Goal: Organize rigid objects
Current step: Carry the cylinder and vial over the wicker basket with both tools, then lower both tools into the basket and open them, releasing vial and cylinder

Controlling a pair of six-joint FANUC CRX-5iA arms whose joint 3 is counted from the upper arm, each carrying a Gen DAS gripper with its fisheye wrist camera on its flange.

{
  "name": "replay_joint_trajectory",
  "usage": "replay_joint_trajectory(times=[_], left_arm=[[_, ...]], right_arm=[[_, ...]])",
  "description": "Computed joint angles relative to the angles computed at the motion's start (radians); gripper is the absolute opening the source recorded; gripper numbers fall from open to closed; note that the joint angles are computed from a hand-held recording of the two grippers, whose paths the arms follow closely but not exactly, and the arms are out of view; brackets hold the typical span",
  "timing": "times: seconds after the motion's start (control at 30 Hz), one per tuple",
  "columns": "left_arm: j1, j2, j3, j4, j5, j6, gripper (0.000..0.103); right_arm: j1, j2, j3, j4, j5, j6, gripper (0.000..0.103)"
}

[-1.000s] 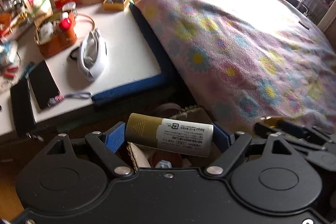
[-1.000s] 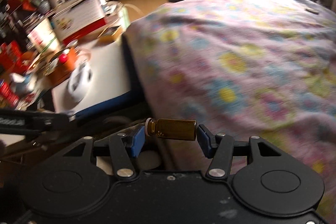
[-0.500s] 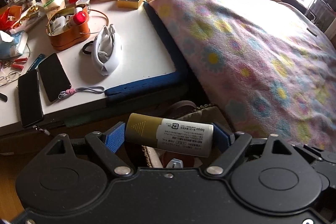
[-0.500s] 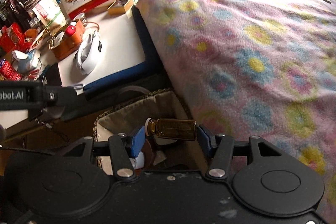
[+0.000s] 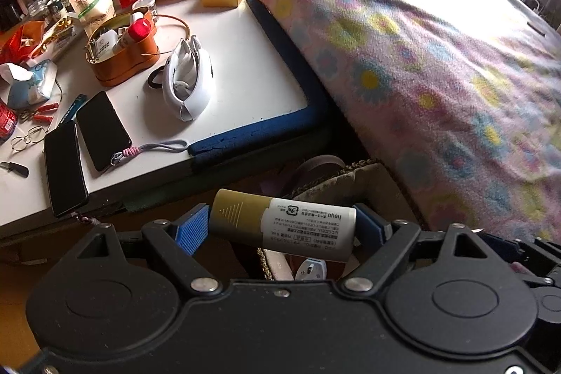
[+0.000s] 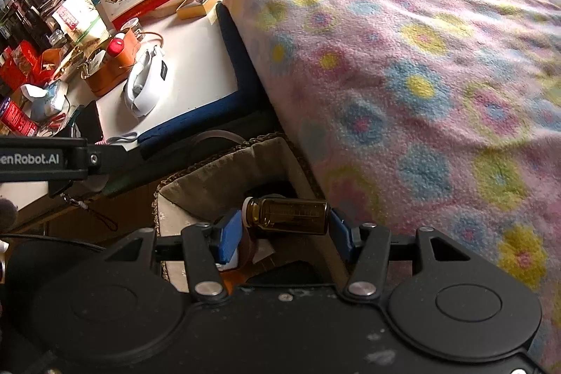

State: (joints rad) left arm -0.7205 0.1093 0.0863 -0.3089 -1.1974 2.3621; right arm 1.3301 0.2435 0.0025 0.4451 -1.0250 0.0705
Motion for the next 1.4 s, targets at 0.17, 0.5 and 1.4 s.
replay_joint_trajectory(times=[0.17, 0.5, 1.4], left_arm=[[-0.003, 0.024, 0.021, -0.006, -0.037, -0.003, 0.082], [0.019, 0.055, 0.032, 0.041, -0.06, -0.033, 0.082], [0.0, 0.109, 0.08, 0.048, -0.111, -0.096, 0.082]], right_arm=[[0.007, -0.017, -0.021, 0.012, 0.014, -0.016, 0.054], [0.023, -0.001, -0.01, 0.006, 0.013, 0.057, 0.054], [0.013, 0.024, 0.013, -0.085, 0.011, 0.142, 0.054]])
